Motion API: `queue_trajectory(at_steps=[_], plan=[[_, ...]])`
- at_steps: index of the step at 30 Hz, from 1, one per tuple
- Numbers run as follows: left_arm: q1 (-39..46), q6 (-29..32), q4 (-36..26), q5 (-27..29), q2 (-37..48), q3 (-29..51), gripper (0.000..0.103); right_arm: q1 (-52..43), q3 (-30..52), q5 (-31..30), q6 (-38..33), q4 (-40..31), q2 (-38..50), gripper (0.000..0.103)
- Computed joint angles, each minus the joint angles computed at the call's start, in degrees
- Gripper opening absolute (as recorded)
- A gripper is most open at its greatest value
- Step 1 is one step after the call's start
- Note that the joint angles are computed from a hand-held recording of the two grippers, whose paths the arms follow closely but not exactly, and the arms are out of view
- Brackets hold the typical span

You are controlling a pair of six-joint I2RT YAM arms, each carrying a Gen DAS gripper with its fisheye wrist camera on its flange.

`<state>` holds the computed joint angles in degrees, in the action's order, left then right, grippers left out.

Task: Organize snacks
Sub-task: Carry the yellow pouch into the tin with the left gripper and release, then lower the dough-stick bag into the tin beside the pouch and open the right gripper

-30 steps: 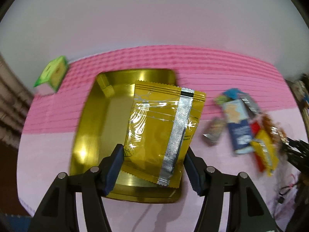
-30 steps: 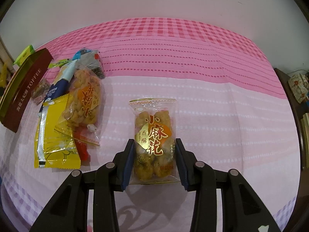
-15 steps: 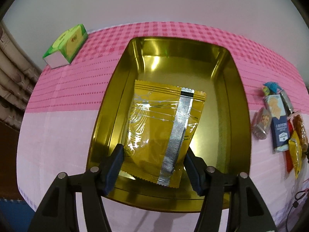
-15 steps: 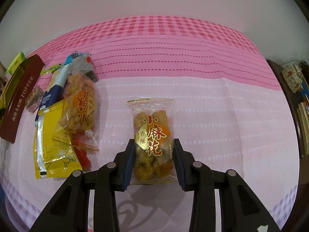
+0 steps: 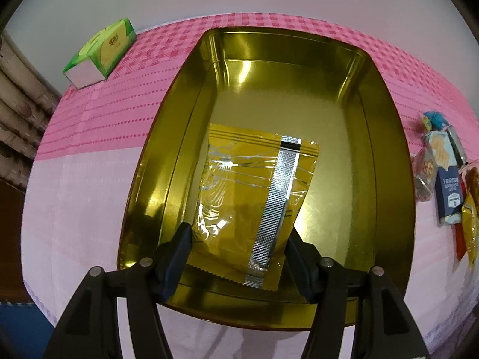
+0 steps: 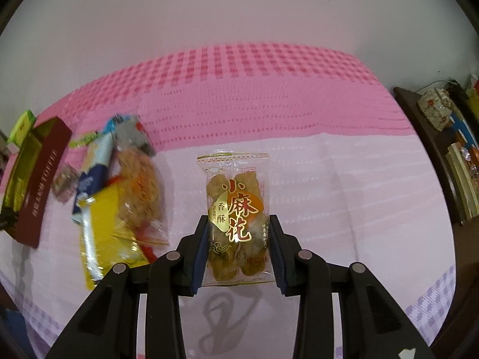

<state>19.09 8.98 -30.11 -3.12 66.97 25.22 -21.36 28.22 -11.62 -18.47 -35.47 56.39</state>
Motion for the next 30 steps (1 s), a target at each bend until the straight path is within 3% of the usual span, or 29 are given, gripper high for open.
queue_trajectory(at_steps=[7, 14, 19, 24, 30], plan=[[-0.6, -0.8, 0.1, 0.0, -0.1, -0.3, 0.063, 10.3, 4.1, 1.0, 7.9, -7.8, -7.6, 0.034], [3.1, 1.1, 0.4, 3.5, 0.7, 0.3, 0.068, 33.3, 6.3, 7.9, 22.9, -7.9, -8.5, 0.034], [4.4, 2.6, -0.3, 5.1, -0.5, 0.3, 0.068, 47.6, 8.0, 11.5, 32.2, -5.1, -4.0, 0.034], [6.7, 5.5, -4.9, 8.9, -6.1, 1.8, 0.068, 60.4, 11.1, 14.4, 40.0, -0.1, 3.0, 0.034], [16.2, 10.7, -9.8, 11.8, -13.3, 4.5, 0.068, 72.1, 15.8, 16.0, 47.7, 6.8, 14.3, 0.034]])
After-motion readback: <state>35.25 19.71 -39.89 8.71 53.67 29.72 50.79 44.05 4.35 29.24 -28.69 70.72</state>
